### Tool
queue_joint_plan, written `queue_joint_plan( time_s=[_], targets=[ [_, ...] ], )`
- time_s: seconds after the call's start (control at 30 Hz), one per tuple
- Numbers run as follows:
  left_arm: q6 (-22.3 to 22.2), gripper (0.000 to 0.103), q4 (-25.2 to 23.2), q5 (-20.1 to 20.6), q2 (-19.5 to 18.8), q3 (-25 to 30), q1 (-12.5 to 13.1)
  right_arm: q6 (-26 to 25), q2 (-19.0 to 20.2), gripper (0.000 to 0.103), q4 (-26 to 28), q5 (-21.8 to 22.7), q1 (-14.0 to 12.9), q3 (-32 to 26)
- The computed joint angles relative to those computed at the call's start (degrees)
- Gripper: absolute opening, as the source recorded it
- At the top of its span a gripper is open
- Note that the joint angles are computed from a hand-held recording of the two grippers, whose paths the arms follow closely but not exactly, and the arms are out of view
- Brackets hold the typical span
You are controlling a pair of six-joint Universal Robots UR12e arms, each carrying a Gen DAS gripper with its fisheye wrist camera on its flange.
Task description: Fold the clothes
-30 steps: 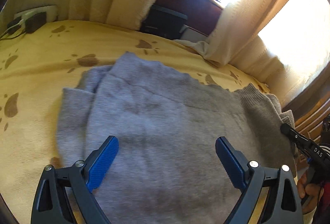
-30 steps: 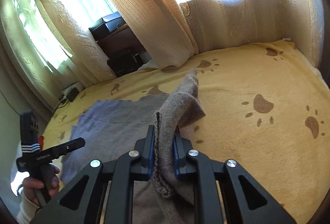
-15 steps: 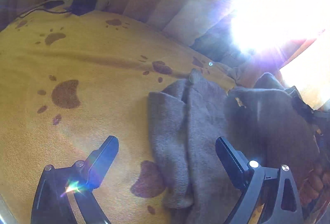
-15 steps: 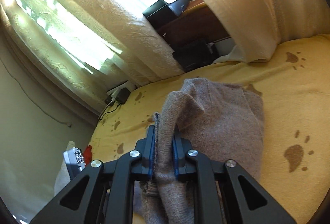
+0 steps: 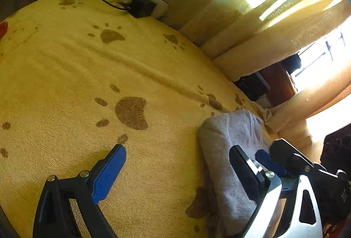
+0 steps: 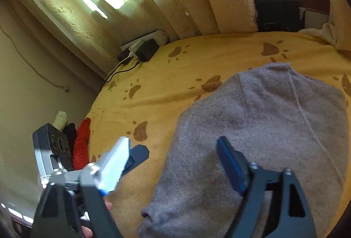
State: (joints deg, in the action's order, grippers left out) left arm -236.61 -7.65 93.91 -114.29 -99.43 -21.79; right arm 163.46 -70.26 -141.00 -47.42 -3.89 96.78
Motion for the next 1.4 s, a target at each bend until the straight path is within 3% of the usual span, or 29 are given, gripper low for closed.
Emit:
queue_joint_plan(
  time_s=[0.1, 0.17, 0.27, 0.33, 0.4, 0.5, 0.6, 0.7, 0.8, 0.9, 0.97, 1.0, 1.03, 1.1, 1.2, 1.33, 1.4],
  targets=[
    [0.37, 0.097, 0.47, 0.61, 0.22, -0.07, -0.41, 1.59, -2.21, 0.086, -11.57, 0.03, -1.67, 3.55],
    [1.10, 0.097, 1.09, 0.73, 0.14, 0.36, -0.87, 2.96, -3.80, 0.084, -21.68, -3.33, -3.04, 6.42],
    [2.84, 0.097, 2.59, 0.72, -0.23, 1.46, -1.69, -1.37, -5.42, 0.083, -30.41, -13.82, -3.93, 10.07],
    [6.42, 0.097, 2.46, 1.49, -0.76, 3.09, -2.86, -5.87, -5.93, 0.082, -35.00, -20.83, -4.25, 12.28],
    [11.78, 0.097, 1.09, 1.74, -2.03, 5.87, -4.08, -11.66, -6.15, 0.079, -35.94, -24.53, -4.48, 14.25],
    [18.36, 0.097, -3.00, -0.68, -3.41, 9.17, -5.35, -17.69, -7.39, 0.077, -36.29, -24.71, -5.52, 17.49],
    [19.99, 0.097, -6.21, -2.72, -3.56, 9.94, -5.55, -20.33, -9.46, 0.077, -38.00, -18.73, -8.50, 20.81],
    [21.61, 0.097, -8.01, 0.55, -3.30, 10.40, -5.94, -25.40, -11.49, 0.072, -39.46, -14.17, -10.94, 23.78],
    [22.55, 0.097, -6.65, -1.02, -3.85, 11.66, -5.49, -30.69, -11.97, 0.069, -35.71, -13.48, -10.45, 24.06],
    [23.90, 0.097, -7.72, -5.15, -5.44, 14.14, -4.94, -36.35, -11.42, 0.069, -31.13, -17.30, -8.28, 23.18],
    [24.13, 0.097, -10.64, -6.02, -6.46, 15.98, -4.93, -36.77, -10.85, 0.069, -34.35, -18.76, -7.52, 23.80],
    [23.96, 0.097, -11.71, -6.29, -6.85, 16.52, -5.01, -36.49, -10.46, 0.062, -36.73, -19.72, -7.15, 24.07],
    [23.80, 0.097, -12.65, -6.74, -7.22, 17.00, -5.04, -35.92, -10.10, 0.041, -38.40, -20.55, -6.90, 24.05],
    [23.66, 0.097, -13.83, -8.21, -7.82, 17.46, -4.93, -35.10, -10.07, 0.014, -37.58, -21.39, -7.18, 23.73],
    [26.81, 0.097, -13.93, -6.99, -7.54, 16.46, -5.71, -34.58, -10.35, 0.010, -35.44, -22.24, -7.97, 23.61],
    [34.63, 0.097, -15.62, -2.12, -6.67, 15.09, -7.70, -39.42, -11.30, 0.008, -35.55, -23.23, -8.61, 25.94],
    [36.47, 0.097, -16.31, -0.58, -6.20, 14.68, -8.22, -39.55, -11.77, 0.008, -34.39, -22.36, -9.09, 25.98]
  ],
)
